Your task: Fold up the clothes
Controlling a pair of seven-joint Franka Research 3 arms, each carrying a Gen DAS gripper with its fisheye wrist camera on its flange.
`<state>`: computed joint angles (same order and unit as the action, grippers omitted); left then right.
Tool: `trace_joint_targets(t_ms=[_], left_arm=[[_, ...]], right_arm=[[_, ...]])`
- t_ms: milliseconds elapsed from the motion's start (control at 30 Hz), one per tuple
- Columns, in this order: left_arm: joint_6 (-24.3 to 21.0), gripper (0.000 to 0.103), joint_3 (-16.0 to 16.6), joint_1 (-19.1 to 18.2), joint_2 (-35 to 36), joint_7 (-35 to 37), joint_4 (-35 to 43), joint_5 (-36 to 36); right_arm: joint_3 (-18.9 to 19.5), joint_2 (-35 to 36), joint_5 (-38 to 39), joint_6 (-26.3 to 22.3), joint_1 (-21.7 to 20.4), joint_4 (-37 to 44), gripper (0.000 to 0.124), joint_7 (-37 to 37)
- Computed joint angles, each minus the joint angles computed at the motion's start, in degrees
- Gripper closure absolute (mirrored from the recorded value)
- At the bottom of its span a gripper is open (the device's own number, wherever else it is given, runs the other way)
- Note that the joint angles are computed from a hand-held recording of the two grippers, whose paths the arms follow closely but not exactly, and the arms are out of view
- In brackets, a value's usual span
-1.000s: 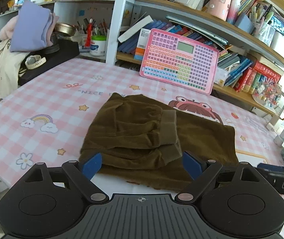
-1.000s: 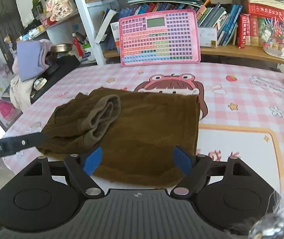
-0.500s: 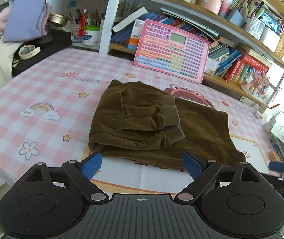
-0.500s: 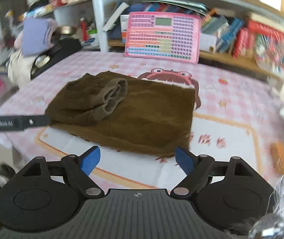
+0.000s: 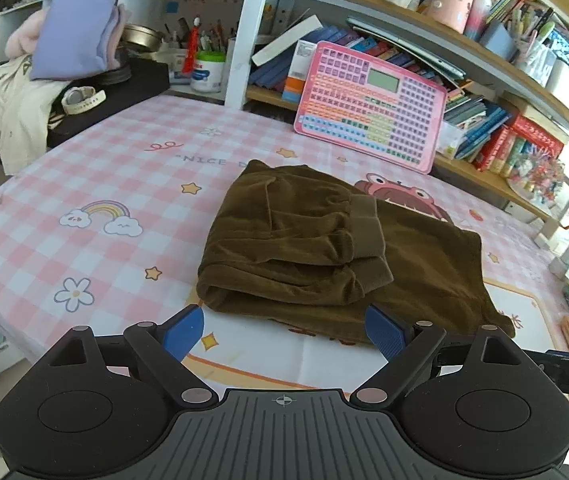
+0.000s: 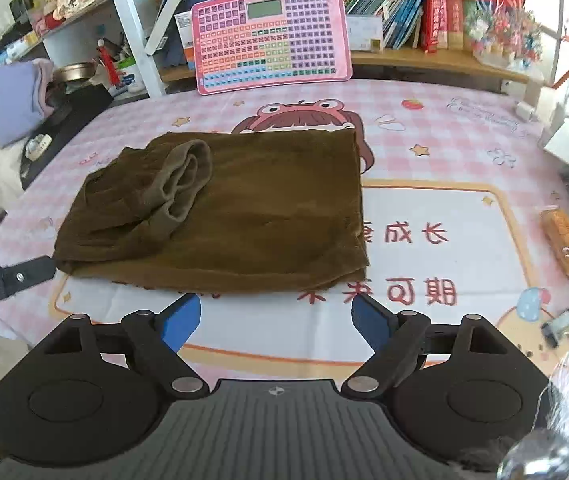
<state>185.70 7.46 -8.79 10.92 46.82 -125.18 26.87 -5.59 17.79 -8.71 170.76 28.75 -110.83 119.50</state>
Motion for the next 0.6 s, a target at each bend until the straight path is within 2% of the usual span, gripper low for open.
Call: trace_joint_targets(t_ms=[167,233,300,433,467,600], left_arm=[[-2.4,0.013,16.0,-16.2,2.4,-13.1,4.1,9.1],[-4.4,0.013,19.5,-20.4,3.9,-18.9,6.6,12.4],[-7.3,0.013,19.8,-22.0,5.3,-22.7,9.2,14.0],[-13.8,0.013,17.6,-22.8,7.9,-28.6,14.6,16.0],[-15.8,0.013,16.9,-23.1,8.6,-30.0,15.8,16.4],[-22.2,0.013,14.2,-23.6,9.7,-34.4,18.9,18.7]], right_arm=[[8.2,2.1,10.0,0.5,-8.8,2.2,0.042,-13.5],[12.2,3.4,15.4,-0.3,-13.1,3.8,0.042,-20.7],[16.7,4.9,21.0,-2.0,-18.1,6.0,0.042,-28.8],[22.9,8.7,31.4,-9.7,-26.3,12.5,0.043,-42.8],[23.7,9.7,33.6,-12.1,-27.7,14.3,0.043,-45.7],[22.9,13.5,38.4,-20.6,-29.6,20.7,0.045,-51.1]])
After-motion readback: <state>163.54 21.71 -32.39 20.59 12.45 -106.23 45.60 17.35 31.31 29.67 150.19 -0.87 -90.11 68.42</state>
